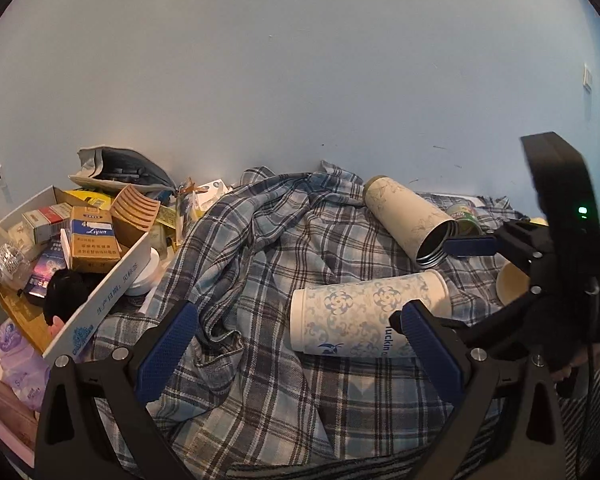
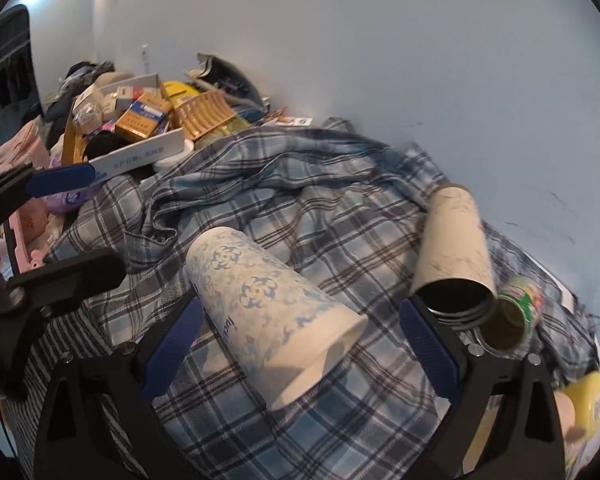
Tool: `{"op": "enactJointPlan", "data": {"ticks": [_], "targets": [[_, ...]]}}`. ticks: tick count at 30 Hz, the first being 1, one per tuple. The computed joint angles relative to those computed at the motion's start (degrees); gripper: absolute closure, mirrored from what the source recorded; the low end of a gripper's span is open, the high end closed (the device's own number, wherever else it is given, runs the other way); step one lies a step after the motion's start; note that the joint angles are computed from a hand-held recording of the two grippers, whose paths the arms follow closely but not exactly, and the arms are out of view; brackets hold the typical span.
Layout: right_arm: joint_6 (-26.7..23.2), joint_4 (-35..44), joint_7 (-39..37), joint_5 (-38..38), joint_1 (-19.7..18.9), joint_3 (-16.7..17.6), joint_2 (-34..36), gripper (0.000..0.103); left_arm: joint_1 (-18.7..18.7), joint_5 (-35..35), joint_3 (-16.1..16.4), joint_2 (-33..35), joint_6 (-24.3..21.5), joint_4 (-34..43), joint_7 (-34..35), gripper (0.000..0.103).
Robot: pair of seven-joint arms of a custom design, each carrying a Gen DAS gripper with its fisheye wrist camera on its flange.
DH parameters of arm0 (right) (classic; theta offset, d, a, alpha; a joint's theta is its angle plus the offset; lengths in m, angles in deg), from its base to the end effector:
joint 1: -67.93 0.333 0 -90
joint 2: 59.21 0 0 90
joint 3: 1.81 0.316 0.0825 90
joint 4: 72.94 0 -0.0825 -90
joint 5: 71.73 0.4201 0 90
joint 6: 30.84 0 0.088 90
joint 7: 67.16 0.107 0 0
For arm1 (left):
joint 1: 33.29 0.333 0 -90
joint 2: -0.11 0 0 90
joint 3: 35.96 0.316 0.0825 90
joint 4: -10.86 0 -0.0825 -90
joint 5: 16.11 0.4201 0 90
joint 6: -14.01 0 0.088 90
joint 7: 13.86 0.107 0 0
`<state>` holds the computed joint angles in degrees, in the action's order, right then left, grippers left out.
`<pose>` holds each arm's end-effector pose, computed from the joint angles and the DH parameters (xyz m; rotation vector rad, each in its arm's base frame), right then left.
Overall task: Flip cup upside down
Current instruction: 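Grasp the paper cup with the right gripper and lift it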
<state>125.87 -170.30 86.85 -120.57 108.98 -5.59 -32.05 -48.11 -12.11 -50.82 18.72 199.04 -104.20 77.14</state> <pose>0.5632 0.4724 0.3516 -1.9729 1.5302 -0.6691 0.5919 -0.3301 0.3848 -1.2178 2.1881 -1.0826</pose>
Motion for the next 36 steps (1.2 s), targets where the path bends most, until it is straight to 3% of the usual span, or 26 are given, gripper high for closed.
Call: {"op": "enactJointPlan", "data": {"ticks": [2, 6, 10, 13, 15, 17, 18, 21, 26, 33, 36], "targets": [[0.7, 1.3, -4.5, 3.8, -2.1, 1.9, 1.6, 0.009, -1.4, 0.1, 1.6, 0.6, -0.6, 1.0, -0.6, 0.000], [2.9, 1.6, -1.8, 5.3, -0.5, -0.6, 3.1, 0.013, 0.6, -1.1, -0.6, 2.6, -2.5, 3.4, -0.9, 0.000], [3.2, 0.1, -4.0, 7.8, -1.0, -0.1, 2.1, 0.018, 2.3, -2.1, -2.8, 3.9, -4.3, 5.0, 0.1, 0.000], [-0.5, -1.2, -8.1, 12.6, -2.4, 2.4, 0.3, 0.022, 1.3, -1.5, -1.8, 3.1, -3.1, 3.8, 0.6, 0.000], [-1.3, -2.8, -11.1, 16.0, -3.8, 4.2, -1.0, 0.023, -1.2, -0.8, 1.0, 1.9, -0.8, 2.0, -0.3, 0.000], [-1.3, -4.9, -12.6, 18.5, -4.5, 5.2, -2.3, 0.023, -0.6, -0.7, 0.6, 0.9, 0.6, 0.5, -0.4, 0.000], [-0.9, -6.1, -11.9, 18.4, -4.0, 4.8, -3.1, 0.023, 1.6, -0.5, -1.7, 0.5, 0.7, 0.0, -0.1, 0.000], [0.2, -8.8, -9.7, 17.4, -3.1, 4.1, -4.7, 0.023, 12.9, -1.3, -14.1, 0.4, 0.2, -1.3, 2.6, 0.000], [-1.7, -9.6, -8.4, 18.7, -3.4, 5.2, -5.7, 0.023, 19.6, -3.8, -22.8, 1.1, -2.8, -1.3, 6.0, 0.000], [-1.3, -13.7, -4.9, 17.1, -2.7, 5.7, -7.8, 0.027, 21.0, -8.6, -26.5, 0.6, -2.5, -2.9, 10.7, 0.000], [-0.7, -14.5, -1.8, 14.7, -2.2, 5.0, -8.3, 0.027, 20.3, -9.3, -26.4, 0.4, -2.4, -2.9, 11.7, 0.000]]}}
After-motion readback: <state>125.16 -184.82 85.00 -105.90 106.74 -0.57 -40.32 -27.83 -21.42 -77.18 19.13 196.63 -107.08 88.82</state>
